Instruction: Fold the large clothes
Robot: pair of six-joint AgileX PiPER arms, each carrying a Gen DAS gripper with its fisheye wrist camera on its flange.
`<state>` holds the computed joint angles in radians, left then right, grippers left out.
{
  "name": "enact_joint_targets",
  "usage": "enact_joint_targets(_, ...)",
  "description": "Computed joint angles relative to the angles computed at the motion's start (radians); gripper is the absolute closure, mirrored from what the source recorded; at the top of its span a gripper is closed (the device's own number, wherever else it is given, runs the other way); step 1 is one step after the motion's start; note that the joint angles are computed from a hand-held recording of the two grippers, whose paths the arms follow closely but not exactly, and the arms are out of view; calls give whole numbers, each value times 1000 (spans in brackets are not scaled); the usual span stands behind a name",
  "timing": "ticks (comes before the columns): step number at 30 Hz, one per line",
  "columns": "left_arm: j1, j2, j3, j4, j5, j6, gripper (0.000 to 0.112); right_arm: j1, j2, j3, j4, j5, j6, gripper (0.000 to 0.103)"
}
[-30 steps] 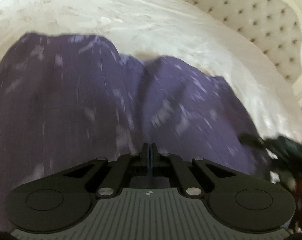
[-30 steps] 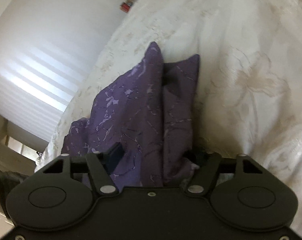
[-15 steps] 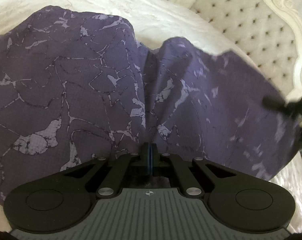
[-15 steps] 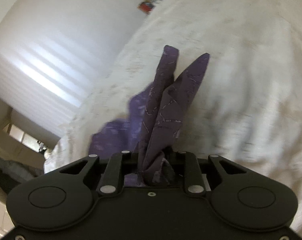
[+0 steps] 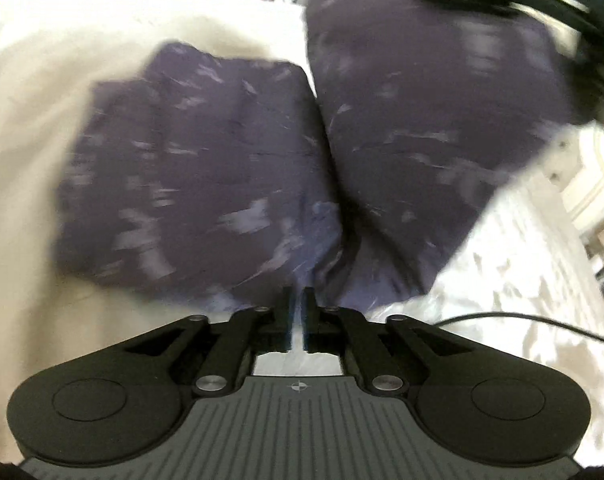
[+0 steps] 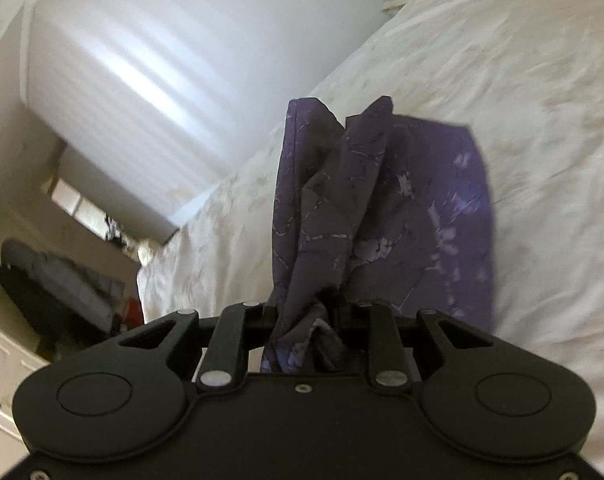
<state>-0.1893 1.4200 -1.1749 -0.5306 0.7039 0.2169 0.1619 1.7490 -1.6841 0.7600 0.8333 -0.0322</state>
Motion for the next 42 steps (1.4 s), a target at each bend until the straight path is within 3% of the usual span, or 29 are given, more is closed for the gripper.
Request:
enact_joint_targets(3,13,-83,55,75,-9,-26,104,82,56,-49,-90,-22,71,70)
enact_joint_targets(10,97,-182,126,34,-20,-2,102,212,115,-17,-251,-102,217,65)
enact_joint_targets(12,104,-196,135,41,-29,-7,90,240,125,-7,-284,-121,242,54)
enact_joint_targets(14,116,-216,153,33,-37,-1,89,255,133,6,-254,-150,219,44)
enact_joint_targets(16,153,-232,168,-24,-32,61,89,243,127,38,-117,-163,95,34)
enact_joint_targets(18,151,-238,163,-25,-40,65,89,229,119,46,18,-139,-45,33)
enact_joint_targets(24,113,-246,105,-30,-77,123,87,161,17,85,154,-129,-253,33)
enact_joint_targets(29,30,-159,-41,-19,-107,170,73,66,-110,176,42,-190,-260,33)
enact_joint_targets(36,-106,98,-312,265,-134,1,68,-2,-190,311,-90,-238,-232,38)
enact_joint_targets(40,-90,185,-324,448,-100,-123,69,-15,-204,365,-96,-229,-273,48)
enact_joint_targets(42,-35,219,-309,393,-71,-60,72,-5,-209,378,-131,-214,-272,53)
